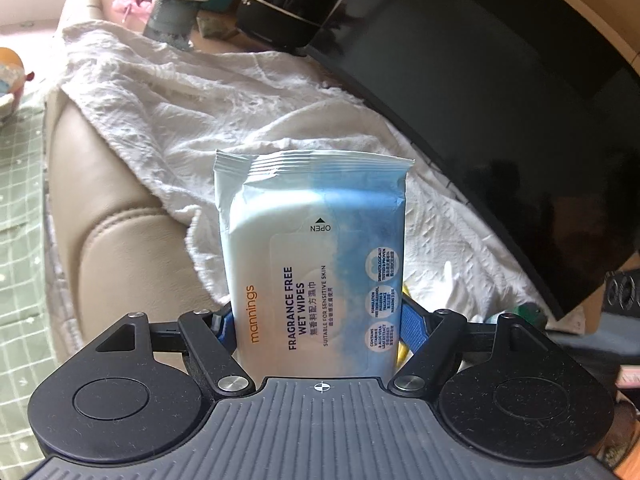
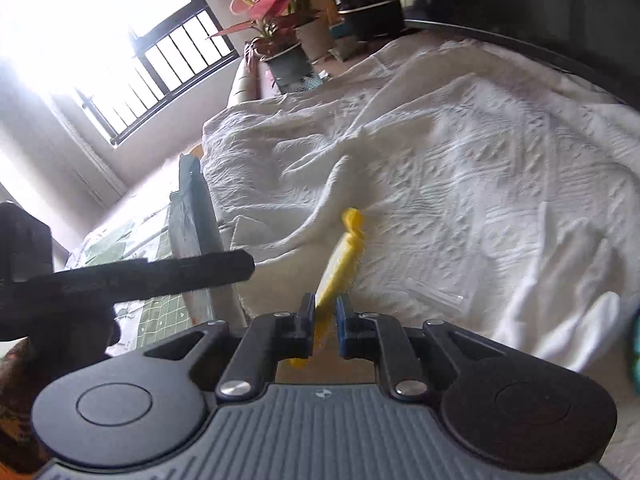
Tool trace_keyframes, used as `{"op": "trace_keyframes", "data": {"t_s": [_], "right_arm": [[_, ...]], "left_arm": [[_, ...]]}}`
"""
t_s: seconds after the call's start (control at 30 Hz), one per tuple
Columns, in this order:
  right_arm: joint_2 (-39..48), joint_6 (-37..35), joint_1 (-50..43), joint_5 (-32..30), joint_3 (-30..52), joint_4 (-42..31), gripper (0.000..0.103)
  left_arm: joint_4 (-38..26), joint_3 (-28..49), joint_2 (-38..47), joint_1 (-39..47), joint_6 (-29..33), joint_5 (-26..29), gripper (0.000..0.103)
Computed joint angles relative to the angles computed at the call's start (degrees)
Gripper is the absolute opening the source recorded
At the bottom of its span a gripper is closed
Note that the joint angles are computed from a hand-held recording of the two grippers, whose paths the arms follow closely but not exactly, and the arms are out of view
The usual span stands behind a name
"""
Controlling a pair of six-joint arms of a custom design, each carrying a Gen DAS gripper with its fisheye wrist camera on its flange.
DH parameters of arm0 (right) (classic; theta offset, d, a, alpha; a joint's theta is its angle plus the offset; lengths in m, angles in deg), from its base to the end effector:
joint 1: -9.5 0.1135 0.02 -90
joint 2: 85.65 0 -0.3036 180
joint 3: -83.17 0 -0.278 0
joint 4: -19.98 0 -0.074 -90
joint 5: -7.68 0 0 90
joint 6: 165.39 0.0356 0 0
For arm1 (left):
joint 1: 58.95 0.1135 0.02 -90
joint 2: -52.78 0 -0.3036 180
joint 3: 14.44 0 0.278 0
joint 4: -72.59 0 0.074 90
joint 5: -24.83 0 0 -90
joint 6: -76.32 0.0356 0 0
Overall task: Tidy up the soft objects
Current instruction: 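Grasp the yellow-rimmed round sponge with the right tool while the left holds the wipes, then carry wipes and sponge into the pink box and open both tools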
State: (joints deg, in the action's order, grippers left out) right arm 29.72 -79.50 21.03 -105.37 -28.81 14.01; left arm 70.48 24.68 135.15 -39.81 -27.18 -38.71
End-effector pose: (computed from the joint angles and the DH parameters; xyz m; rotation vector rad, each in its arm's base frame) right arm 0.3913 0.0940 0.0977 -0.5024 2.4288 0.5566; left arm 0.2476 0.0691 0.1486 -0.4332 2.2696 -0.4936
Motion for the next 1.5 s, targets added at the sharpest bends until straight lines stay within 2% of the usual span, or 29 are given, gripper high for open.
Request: {"op": "trace_keyframes", "data": {"t_s": [0.1, 0.13, 0.17, 0.27, 0.4, 0.53, 0.73, 0.83, 0.97, 1.07, 1.13, 1.2, 1.27, 1.33, 1.37, 1.43, 1.5], "right_arm": [[5.0, 5.2, 1.2, 0.3, 5.3, -1.6, 0.028], [6.8, 7.3, 1.3, 0.3, 7.3, -2.9, 0.028], [8.4, 8.7, 1.4, 0.7, 8.9, -4.2, 0.028], [7.5, 7.9, 1.7, 2.2, 7.6, -4.8, 0.015], [-4.2, 4.1, -0.5, 2.9, -2.4, -0.6, 0.015], [-18.8, 1.4, -7.4, 2.3, -10.3, -1.9, 0.014], [-41.2, -6.2, -27.8, 0.7, -19.9, -7.1, 0.014], [-49.3, -11.3, -43.3, -4.0, -21.6, -10.9, 0.014], [-53.3, -18.7, -64.8, -12.3, -21.3, -13.1, 0.014], [-49.8, -22.5, -76.6, -17.3, -19.9, -12.1, 0.015], [-44.3, -22.0, -80.8, -19.4, -18.3, -9.0, 0.015], [-36.8, -23.1, -83.0, -21.7, -14.5, -9.2, 0.015], [-31.9, -24.0, -83.2, -17.4, -12.6, -9.0, 0.023], [-30.2, -22.5, -84.6, -13.5, -15.0, -3.4, 0.042], [-29.8, -23.8, -86.9, -15.1, -16.7, -1.7, 0.047], [-30.0, -27.7, -91.3, -18.1, -20.5, 1.2, 0.067], [-30.6, -32.7, -95.0, -19.0, -24.9, 4.4, 0.070]], "left_arm": [[-3.4, 0.9, -1.3, 0.5, 1.1, -2.3, 0.080], [-4.5, 1.1, -1.8, 0.7, 1.6, -2.7, 0.080], [-5.3, 1.3, -2.3, 0.7, 2.1, -3.1, 0.080], [-7.6, 1.8, -3.7, 0.4, 3.6, -4.0, 0.080], [-8.9, 3.8, -3.7, -3.2, 2.5, -6.2, 0.080], [-9.5, 8.1, -2.8, -12.0, 0.9, -7.7, 0.080], [-10.6, 19.2, 2.5, -31.4, -0.5, -11.2, 0.080], [-11.4, 26.9, 7.3, -41.2, -1.5, -11.4, 0.080], [-14.4, 39.7, 16.2, -52.3, -2.3, -8.4, 0.080], [-20.3, 51.2, 24.1, -58.6, -2.0, -4.6, 0.080], [-24.4, 58.9, 29.3, -62.1, -2.5, -4.6, 0.080], [-29.5, 68.2, 35.2, -64.4, -4.1, -5.1, 0.080], [-34.8, 77.8, 41.6, -66.1, -7.0, -4.8, 0.080], [-38.3, 85.5, 47.4, -67.2, -10.1, -4.0, 0.080], [-39.9, 89.8, 51.1, -67.8, -11.2, -3.6, 0.080], [-45.0, 99.0, 58.7, -69.6, -10.4, -5.2, 0.080], [-53.0, 109.5, 66.8, -71.5, -9.7, -9.6, 0.080]]}}
